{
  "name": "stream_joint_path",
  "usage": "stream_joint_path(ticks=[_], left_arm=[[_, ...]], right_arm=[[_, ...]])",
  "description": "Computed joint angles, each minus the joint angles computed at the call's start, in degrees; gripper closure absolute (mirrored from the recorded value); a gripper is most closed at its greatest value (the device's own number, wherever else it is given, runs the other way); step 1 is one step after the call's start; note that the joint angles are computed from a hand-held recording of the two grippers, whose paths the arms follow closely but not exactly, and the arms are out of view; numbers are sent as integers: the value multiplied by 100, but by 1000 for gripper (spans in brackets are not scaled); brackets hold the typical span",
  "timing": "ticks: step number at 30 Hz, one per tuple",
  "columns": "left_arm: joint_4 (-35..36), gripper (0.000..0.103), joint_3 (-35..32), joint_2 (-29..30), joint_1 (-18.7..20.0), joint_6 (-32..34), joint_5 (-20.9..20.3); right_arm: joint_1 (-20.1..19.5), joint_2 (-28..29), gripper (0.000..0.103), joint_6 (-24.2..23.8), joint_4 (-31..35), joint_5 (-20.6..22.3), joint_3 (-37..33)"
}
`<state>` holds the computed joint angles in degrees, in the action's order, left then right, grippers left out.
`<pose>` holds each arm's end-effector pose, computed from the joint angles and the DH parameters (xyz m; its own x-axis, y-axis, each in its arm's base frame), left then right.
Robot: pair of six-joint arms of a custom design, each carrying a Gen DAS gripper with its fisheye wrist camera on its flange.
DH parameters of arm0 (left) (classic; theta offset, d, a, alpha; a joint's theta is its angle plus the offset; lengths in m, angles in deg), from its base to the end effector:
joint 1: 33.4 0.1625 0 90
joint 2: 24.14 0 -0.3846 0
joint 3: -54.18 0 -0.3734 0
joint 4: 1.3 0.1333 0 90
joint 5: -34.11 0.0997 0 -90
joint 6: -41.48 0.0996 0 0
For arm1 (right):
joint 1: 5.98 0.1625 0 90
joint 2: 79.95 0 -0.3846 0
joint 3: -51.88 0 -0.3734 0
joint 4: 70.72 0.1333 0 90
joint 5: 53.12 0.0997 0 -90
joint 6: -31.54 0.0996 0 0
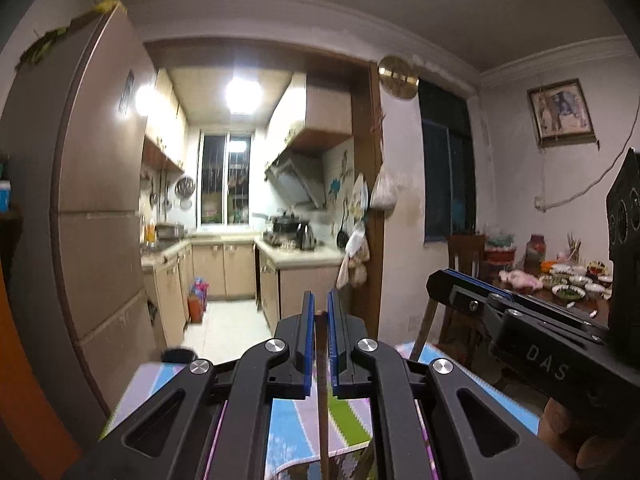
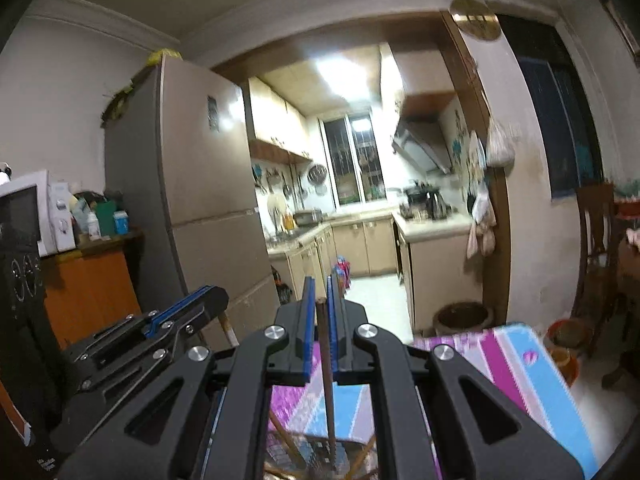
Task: Organize utensils
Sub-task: 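Lower the chopsticks into the holder's metal cup and open both tools, then withdraw both tools from the holder back over the remaining chopsticks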
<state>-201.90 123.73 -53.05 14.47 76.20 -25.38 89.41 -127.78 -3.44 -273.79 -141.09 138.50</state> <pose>-0.3566 -0.6683 0.1695 -0.6572 0.3290 -0.6781 0.7351 0.0812 -0.6731 0.1994 -0.6562 0.2826 -0.7980 -0.2594 0.5440 -0.5894 0.1477 -0.7942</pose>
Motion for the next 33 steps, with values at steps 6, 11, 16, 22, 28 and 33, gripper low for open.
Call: stream_joint_path(ticks=[6,11,16,22,28,33], left_arm=[[-15,95,279,65,225,-179,14],[-183,95,394,142,249,-120,248],[-566,95,587,54,99,98,493],[-1605,79,1058,-134,-253,855,1090],[-2625,78,1556,-235,-637,1620,1909],[-3753,75,1959,-241,-961,2477,2448]], right_arm=[[-244,104,99,327,53,-100,178],[-311,37,97,257,-48,-154,440],[-337,-282,81,247,-579,-42,862],[-455,-1009,81,381,-995,298,1563],[-694,-1730,81,350,-1352,558,2510],[-881,-2210,77,338,-1507,711,3293]])
